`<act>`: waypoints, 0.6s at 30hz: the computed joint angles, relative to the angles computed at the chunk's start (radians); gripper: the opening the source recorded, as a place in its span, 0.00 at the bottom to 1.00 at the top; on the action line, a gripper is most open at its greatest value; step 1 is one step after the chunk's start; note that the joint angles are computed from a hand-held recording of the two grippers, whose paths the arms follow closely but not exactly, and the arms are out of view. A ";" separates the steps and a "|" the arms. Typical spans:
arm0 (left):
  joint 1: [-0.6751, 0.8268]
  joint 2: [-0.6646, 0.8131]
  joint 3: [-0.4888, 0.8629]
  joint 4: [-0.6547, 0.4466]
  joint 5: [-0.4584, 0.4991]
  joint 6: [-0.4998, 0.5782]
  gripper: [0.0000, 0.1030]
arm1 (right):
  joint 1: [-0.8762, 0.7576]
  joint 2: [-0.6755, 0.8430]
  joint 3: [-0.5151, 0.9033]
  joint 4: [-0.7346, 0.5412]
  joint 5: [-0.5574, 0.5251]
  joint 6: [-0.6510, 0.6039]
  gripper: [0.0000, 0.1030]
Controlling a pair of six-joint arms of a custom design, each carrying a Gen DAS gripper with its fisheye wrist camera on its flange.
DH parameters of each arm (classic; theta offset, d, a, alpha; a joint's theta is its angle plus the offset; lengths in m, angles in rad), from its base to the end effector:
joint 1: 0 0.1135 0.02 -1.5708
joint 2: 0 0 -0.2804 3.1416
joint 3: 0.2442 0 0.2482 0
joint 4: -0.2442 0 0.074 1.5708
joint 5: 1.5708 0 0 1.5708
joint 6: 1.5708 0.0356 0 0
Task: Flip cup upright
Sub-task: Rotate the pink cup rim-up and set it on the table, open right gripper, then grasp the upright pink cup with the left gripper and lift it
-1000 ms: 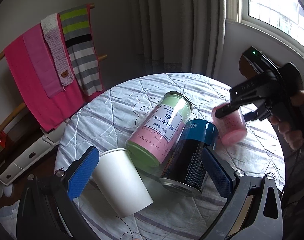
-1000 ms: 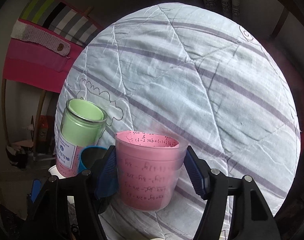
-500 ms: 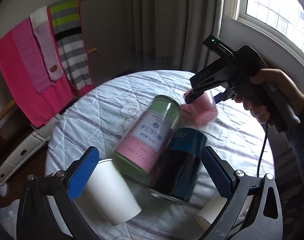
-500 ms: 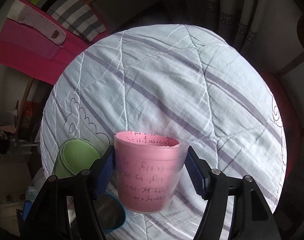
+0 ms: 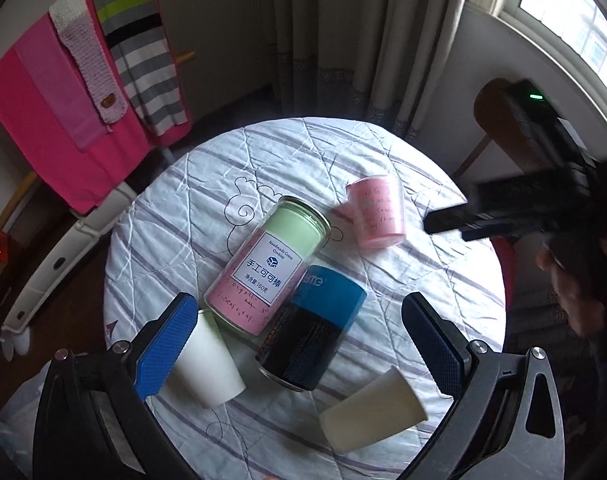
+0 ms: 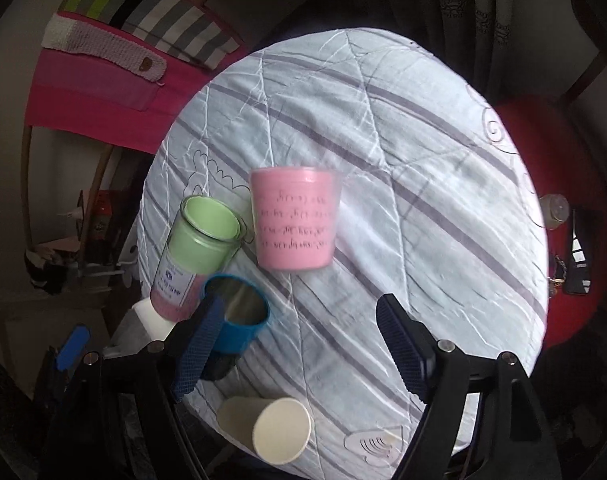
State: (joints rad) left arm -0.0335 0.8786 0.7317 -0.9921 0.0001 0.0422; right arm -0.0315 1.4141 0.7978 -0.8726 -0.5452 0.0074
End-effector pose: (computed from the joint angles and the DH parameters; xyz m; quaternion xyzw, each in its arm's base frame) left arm 0.1339 -0.0045 0.2539 0.0370 0.9761 0.0009 0.2142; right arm 0.2165 0.0116 0.1961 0.0077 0.9623 0.2685 0.0427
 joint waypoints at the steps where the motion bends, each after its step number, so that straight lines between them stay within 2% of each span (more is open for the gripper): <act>1: -0.041 0.014 0.012 0.001 -0.030 -0.052 1.00 | -0.024 -0.047 0.000 -0.044 -0.002 -0.029 0.77; 3: -0.133 0.065 0.026 0.024 -0.110 -0.166 1.00 | -0.076 -0.122 0.008 -0.135 0.007 -0.099 0.77; 7: -0.233 0.252 0.063 0.087 -0.092 -0.321 1.00 | -0.098 -0.231 -0.006 -0.158 0.125 -0.152 0.77; 8: -0.260 0.297 0.073 0.110 -0.068 -0.341 1.00 | -0.120 -0.230 -0.009 -0.158 0.125 -0.176 0.77; 10: -0.327 0.389 0.098 0.151 -0.089 -0.395 1.00 | -0.181 -0.241 -0.012 -0.173 0.145 -0.221 0.77; 13: -0.387 0.524 0.126 0.226 -0.131 -0.451 1.00 | -0.247 -0.239 -0.004 -0.194 0.163 -0.306 0.77; 18: -0.377 0.768 0.204 0.306 -0.089 -0.463 0.98 | -0.311 -0.204 -0.003 -0.186 0.159 -0.380 0.77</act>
State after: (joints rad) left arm -0.4107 1.6467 0.9356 -0.6861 -0.0894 -0.4209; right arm -0.3428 1.2103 0.7951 -1.0584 -0.3857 -0.3725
